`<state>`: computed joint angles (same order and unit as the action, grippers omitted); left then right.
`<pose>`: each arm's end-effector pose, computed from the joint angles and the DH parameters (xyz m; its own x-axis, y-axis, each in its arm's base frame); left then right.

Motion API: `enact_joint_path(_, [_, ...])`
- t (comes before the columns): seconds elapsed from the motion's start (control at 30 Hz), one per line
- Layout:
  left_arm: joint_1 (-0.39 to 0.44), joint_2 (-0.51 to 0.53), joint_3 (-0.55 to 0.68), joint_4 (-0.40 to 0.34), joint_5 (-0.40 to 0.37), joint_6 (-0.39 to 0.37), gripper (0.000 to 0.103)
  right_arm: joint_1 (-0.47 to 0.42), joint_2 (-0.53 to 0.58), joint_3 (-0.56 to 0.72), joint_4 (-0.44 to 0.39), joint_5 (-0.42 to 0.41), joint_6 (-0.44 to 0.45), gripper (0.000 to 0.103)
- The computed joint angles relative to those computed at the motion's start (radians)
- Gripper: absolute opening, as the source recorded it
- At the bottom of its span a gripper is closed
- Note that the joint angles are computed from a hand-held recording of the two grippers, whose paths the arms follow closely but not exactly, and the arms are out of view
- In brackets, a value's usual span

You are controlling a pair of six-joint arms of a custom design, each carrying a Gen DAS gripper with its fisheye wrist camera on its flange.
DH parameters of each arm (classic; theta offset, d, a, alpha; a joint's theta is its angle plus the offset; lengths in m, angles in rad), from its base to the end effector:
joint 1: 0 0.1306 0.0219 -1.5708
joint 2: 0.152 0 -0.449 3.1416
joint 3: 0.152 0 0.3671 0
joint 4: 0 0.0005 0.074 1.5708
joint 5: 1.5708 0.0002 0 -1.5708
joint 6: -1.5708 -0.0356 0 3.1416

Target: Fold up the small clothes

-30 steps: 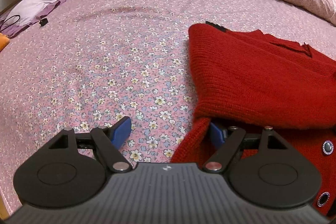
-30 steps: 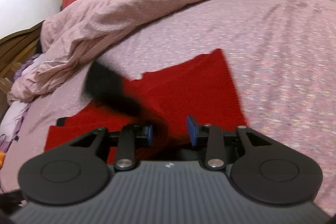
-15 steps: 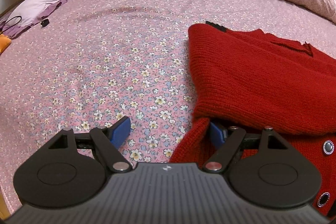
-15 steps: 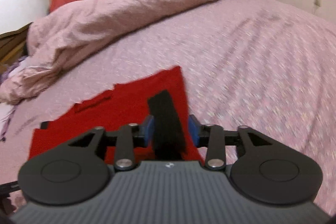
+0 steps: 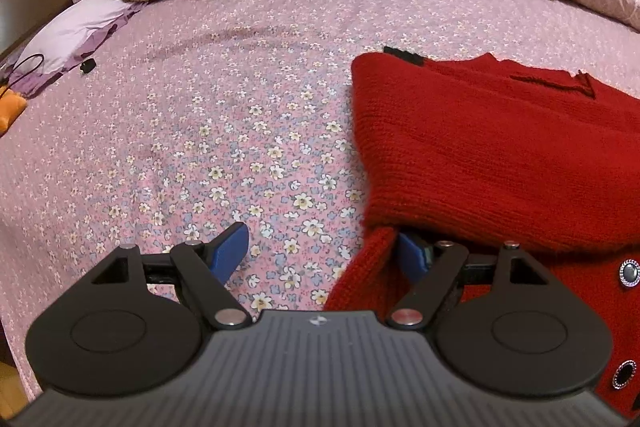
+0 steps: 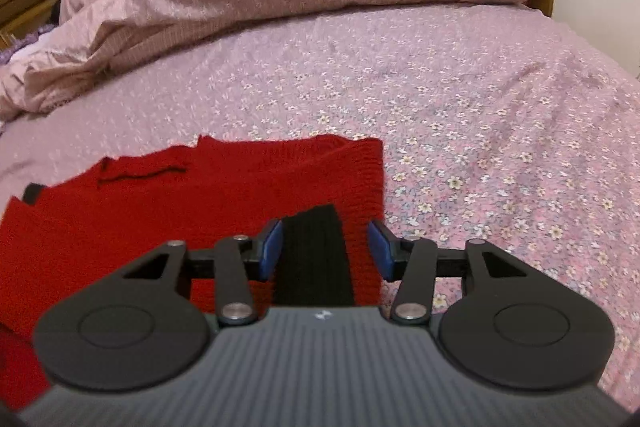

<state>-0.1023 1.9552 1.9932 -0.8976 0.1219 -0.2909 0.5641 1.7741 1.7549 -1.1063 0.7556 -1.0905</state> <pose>0.6853 -0.0752 0.4475 -0.6702 0.3550 -0.6517 0.3889 0.9159 0.0990 0.5102 0.2933 0.4543 -0.4761 0.4626 -0.7479 0.6119 0.7851 0.0960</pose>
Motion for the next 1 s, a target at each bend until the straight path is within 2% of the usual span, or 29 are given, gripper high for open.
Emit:
enact_joint_path(0.03, [-0.002,-0.001,-0.002,0.003,-0.004,0.000,0.082,0.004,-0.002,-0.006,0.017,-0.001,0.021,0.049])
enact_joint_path(0.1, [-0.005,-0.002,-0.008,0.014,-0.012,-0.002,0.082,0.009,-0.022,-0.040,0.104,-0.030,0.096,0.031])
enact_joint_path(0.13, [-0.008,-0.003,-0.011,0.020,-0.019,-0.004,0.082,0.010,-0.027,-0.047,0.125,-0.037,0.119,0.012])
enact_joint_path(0.23, [-0.012,-0.007,-0.019,0.036,-0.029,-0.008,0.082,0.015,-0.050,-0.074,0.197,-0.024,0.173,0.011])
enact_joint_path(0.33, [-0.016,-0.007,-0.027,0.047,-0.032,-0.012,0.082,0.028,-0.086,-0.101,0.291,0.077,0.200,0.011])
enact_joint_path(0.43, [-0.020,-0.006,-0.035,0.061,-0.022,-0.006,0.082,0.026,-0.098,-0.106,0.335,0.162,0.193,0.011])
enact_joint_path(0.5, [-0.025,-0.012,-0.053,0.089,-0.030,-0.022,0.082,0.014,-0.080,-0.091,0.313,0.190,0.186,0.011])
enact_joint_path(0.57, [-0.029,-0.018,-0.072,0.118,-0.039,-0.046,0.082,-0.007,-0.058,-0.080,0.276,0.152,0.150,0.011])
enact_joint_path(0.67, [-0.028,-0.020,-0.072,0.119,-0.034,-0.062,0.082,-0.040,-0.005,-0.052,0.175,0.070,0.076,0.013])
enact_joint_path(0.7, [-0.026,-0.021,-0.070,0.114,-0.029,-0.067,0.082,-0.046,0.006,-0.055,0.167,0.059,0.062,0.014])
enact_joint_path(0.73, [-0.025,-0.023,-0.066,0.105,-0.022,-0.081,0.082,-0.046,0.010,-0.071,0.194,0.078,0.074,0.018])
enact_joint_path(0.8, [-0.023,-0.035,-0.069,0.101,-0.009,-0.105,0.082,-0.041,0.016,-0.065,0.185,0.102,0.063,0.018])
enact_joint_path(0.87, [-0.017,-0.053,-0.071,0.100,0.027,-0.122,0.082,-0.040,0.012,-0.047,0.153,0.088,0.041,0.024])
enact_joint_path(1.0, [-0.012,-0.088,-0.079,0.125,0.102,-0.131,0.082,-0.028,-0.002,-0.018,0.065,0.089,-0.011,0.026])
